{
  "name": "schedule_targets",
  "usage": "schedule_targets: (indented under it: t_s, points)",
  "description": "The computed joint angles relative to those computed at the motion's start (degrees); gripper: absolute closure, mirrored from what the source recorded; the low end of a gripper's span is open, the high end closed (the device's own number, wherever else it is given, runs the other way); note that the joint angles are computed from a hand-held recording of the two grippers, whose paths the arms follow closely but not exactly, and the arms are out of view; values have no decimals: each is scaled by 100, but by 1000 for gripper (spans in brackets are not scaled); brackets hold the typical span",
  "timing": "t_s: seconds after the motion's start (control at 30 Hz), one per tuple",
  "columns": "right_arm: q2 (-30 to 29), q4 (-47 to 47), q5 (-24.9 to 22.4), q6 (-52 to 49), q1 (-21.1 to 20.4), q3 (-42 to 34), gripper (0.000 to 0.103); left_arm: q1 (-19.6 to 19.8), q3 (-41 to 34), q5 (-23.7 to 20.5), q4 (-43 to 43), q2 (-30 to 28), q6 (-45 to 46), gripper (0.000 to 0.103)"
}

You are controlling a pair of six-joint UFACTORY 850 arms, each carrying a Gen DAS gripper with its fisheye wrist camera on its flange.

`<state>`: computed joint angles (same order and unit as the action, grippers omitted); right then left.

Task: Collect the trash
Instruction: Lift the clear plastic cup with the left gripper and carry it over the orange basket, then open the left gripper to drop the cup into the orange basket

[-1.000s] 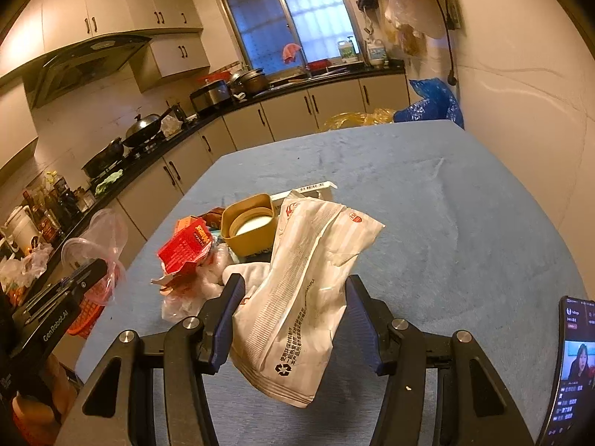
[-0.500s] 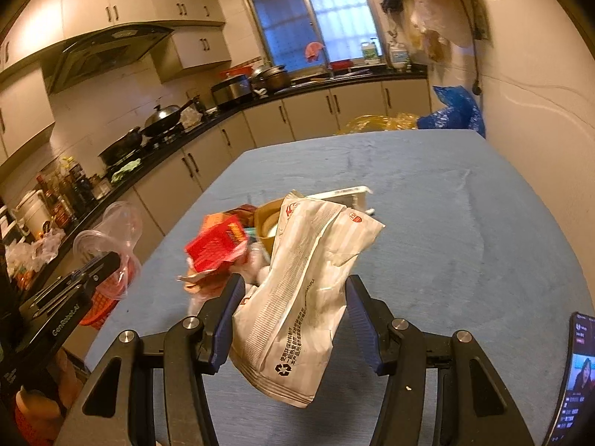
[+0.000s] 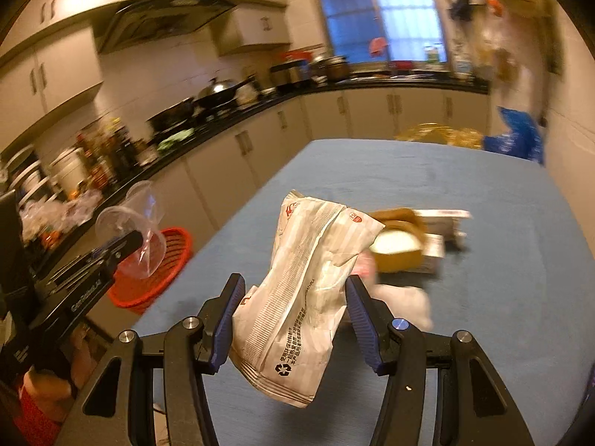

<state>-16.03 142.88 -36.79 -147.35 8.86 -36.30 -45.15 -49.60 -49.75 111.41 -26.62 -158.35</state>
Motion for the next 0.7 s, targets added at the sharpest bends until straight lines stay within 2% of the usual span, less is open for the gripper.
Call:
schedule_targets:
  t_s: [0.27, 0.5, 0.7]
  points:
    - [-437, -1181, 258, 993, 790, -811, 43, 494, 723, -91, -384, 412, -187, 90]
    - [-1181, -2415, 614, 2195, 1435, -1900, 43, 1067, 1120, 312, -51, 477, -612, 90]
    - [-1902, -3570, 706, 3581, 1696, -2840, 43, 1366, 1203, 530, 348, 350, -951, 90]
